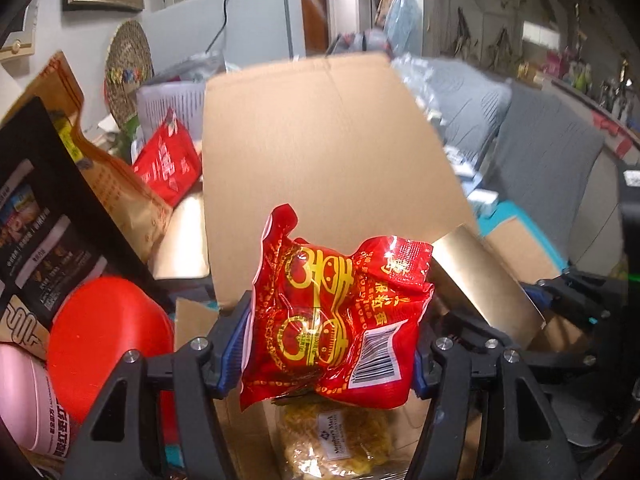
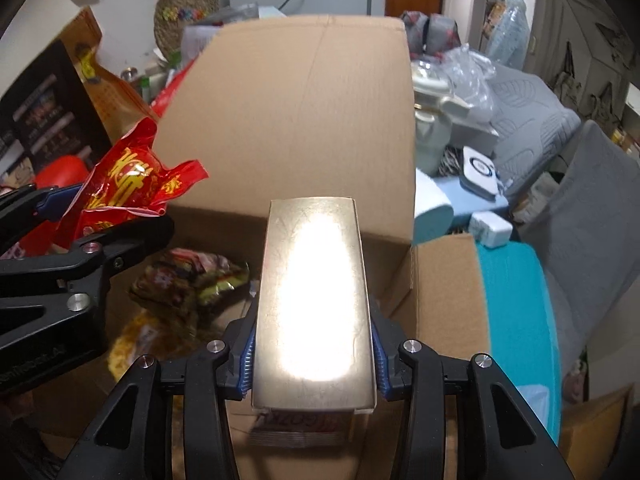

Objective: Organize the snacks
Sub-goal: 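Carry the gold box with the right tool while the left tool carries the red bag to the box, then open the right tool to drop the gold box in the box while the left tool releases the red bag, then withdraw both tools from the box back toward the snacks on the table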

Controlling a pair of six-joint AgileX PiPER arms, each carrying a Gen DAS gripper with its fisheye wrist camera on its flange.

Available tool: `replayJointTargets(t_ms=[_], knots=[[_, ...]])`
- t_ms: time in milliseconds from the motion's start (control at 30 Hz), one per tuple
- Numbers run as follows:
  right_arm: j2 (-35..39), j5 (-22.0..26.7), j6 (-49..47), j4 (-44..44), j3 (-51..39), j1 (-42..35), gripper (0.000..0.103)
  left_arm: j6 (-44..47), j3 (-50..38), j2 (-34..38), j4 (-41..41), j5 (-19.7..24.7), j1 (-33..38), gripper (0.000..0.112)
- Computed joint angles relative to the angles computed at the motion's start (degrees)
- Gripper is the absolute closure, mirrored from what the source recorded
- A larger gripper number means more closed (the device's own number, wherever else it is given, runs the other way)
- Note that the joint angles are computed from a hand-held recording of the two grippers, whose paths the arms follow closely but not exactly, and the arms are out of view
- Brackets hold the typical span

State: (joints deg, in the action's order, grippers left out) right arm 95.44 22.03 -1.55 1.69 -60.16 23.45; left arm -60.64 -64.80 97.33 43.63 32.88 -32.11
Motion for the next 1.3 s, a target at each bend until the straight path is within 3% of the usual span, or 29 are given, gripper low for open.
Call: replayJointTargets(t_ms=[233, 367, 433, 600, 733, 1033, 1300], knots=[[1.3, 1.6, 2.1, -2.4, -1.1, 0.9, 0.058, 5.8, -2.2, 2.4, -5.7, 1.7, 0.9, 0.049], [0.3, 0.9, 5.5, -6.3, -0.5, 2.0, 0.054, 13.6, -3.0, 2.6, -15.5, 0.6, 3.0, 0.049], [-0.6, 0.1, 7.8, -8.3, 0.4, 2.3, 0.040, 11.4, -3.5, 2.7, -13.5, 2.4, 2.2, 0.049], [-1.7, 1.0, 18.4, -18.3, 1.0, 3.8, 0.029, 4.2, -3.3, 2.1, -6.5, 6.4, -0.8, 0.041], [-3.3, 1.4, 14.4, -13.6, 1.8, 3.0, 0.029, 2.7, -1.6, -0.3, -6.0, 6.2, -1.4, 0.040], [-11.1, 4.4, 20.4, -19.2, 5.0, 4.4, 0.029, -1.3, 1.5, -8.1, -3.6, 8.7, -5.2, 0.040], [-20.0, 8.3, 26.0, -24.8, 7.0, 6.8, 0.029, -4.4, 0.4, -13.6, -0.3, 15.4, -11.0, 0.040]])
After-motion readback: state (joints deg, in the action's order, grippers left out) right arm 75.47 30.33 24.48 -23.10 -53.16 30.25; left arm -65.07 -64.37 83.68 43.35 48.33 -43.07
